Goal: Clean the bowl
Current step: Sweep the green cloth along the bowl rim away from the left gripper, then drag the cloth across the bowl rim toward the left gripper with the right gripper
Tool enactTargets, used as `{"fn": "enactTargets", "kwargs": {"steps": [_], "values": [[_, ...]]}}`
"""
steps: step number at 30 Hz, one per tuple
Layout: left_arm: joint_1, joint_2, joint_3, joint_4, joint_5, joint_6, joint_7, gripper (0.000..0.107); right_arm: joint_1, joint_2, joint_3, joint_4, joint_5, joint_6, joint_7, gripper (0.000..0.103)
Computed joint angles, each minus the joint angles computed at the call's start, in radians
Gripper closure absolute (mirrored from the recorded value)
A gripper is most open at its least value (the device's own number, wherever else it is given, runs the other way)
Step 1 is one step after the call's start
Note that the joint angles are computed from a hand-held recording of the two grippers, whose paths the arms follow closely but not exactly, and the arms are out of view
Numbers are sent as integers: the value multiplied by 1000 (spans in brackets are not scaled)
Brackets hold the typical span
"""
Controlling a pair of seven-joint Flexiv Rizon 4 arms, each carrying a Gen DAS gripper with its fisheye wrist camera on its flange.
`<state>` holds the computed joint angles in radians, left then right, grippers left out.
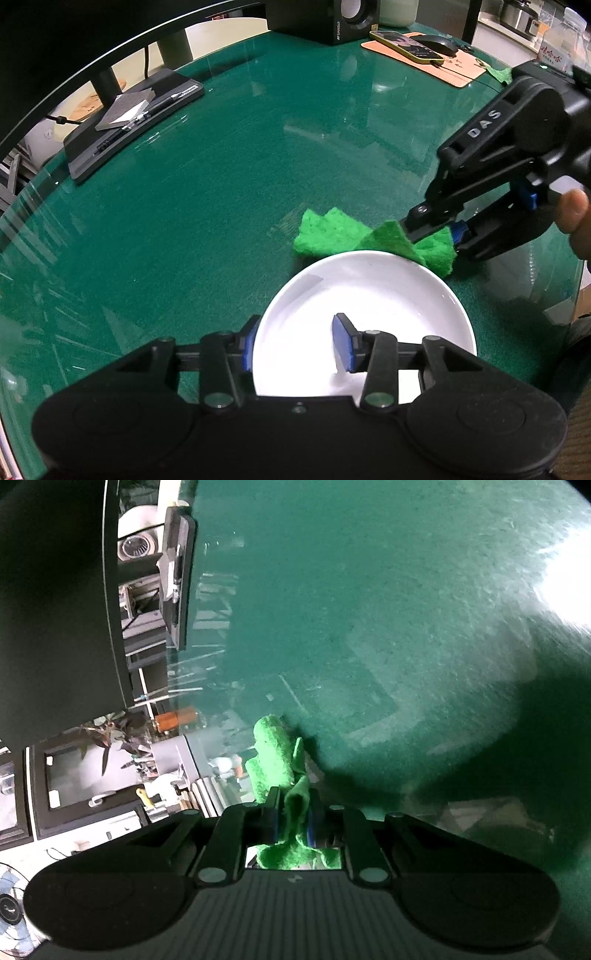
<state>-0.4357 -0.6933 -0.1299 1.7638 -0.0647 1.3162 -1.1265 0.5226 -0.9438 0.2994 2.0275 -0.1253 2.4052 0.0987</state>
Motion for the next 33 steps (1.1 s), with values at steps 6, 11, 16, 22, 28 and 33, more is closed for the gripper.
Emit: {"fn": "enactTargets", "kwargs": {"steps": [6, 11, 16, 22, 28, 33], "values": [[0, -4, 1, -5, 0, -3, 1, 65, -5, -4, -4, 8, -20, 45, -17, 91], [-10, -6, 11, -13, 4, -10, -12, 64, -18, -25, -1, -35, -41, 7, 6, 91], [-2, -8, 0, -24, 4, -35, -1, 61, -41, -45, 10, -55, -87, 4, 24, 92], [0, -10, -4, -25, -3, -40, -1, 61, -73, -43, 41, 17, -118, 77, 72, 92], [-2, -10, -3, -26, -3, -43, -2, 61, -48, -63, 3, -69, -145, 26, 73, 92], [14, -9, -21, -22, -16, -48, 16, 61, -63, -59, 14, -45, -158, 39, 66, 91]]}}
